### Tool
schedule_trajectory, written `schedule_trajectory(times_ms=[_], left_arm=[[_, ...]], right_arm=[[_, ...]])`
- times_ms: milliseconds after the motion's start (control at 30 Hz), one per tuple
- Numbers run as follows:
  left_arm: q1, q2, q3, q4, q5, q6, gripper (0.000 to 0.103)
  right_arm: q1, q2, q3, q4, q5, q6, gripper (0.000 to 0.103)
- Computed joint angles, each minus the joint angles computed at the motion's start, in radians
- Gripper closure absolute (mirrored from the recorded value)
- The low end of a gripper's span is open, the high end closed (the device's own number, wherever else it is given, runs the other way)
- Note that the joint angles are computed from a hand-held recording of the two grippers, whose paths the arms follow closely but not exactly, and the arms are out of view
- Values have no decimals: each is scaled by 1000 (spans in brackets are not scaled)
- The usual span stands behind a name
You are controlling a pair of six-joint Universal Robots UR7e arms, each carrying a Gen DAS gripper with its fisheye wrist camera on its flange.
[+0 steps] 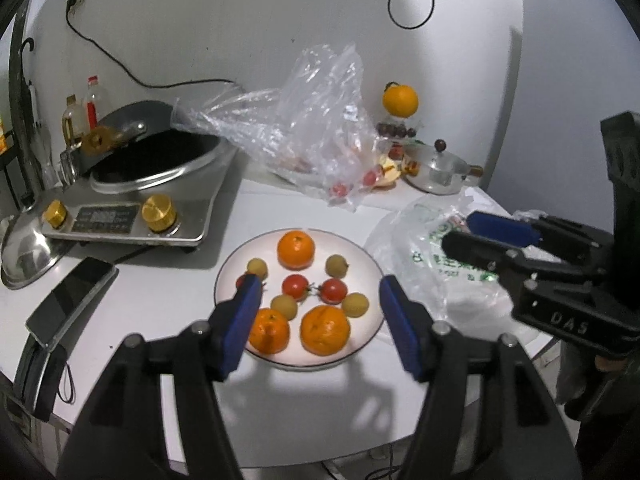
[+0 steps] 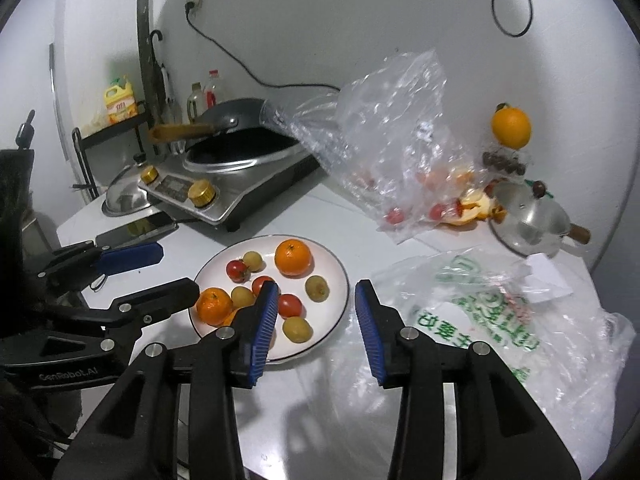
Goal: Organize fruits
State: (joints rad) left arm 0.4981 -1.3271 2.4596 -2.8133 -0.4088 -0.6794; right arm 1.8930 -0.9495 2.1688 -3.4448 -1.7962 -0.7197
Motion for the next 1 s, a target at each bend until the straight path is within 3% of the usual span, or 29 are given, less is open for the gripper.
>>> schedule_trajectory(times_ms=[267, 633, 1000], left_arm=[[-85, -22, 14, 34, 40, -55, 35], [-193, -34, -5, 183, 84, -163, 34], [-268, -41, -52, 418, 142, -335, 34]], right_arm=[[10, -82, 73, -81, 6, -20, 61], [16, -183, 155, -138, 30, -29, 60], [9, -288, 223, -175, 61, -42, 55]])
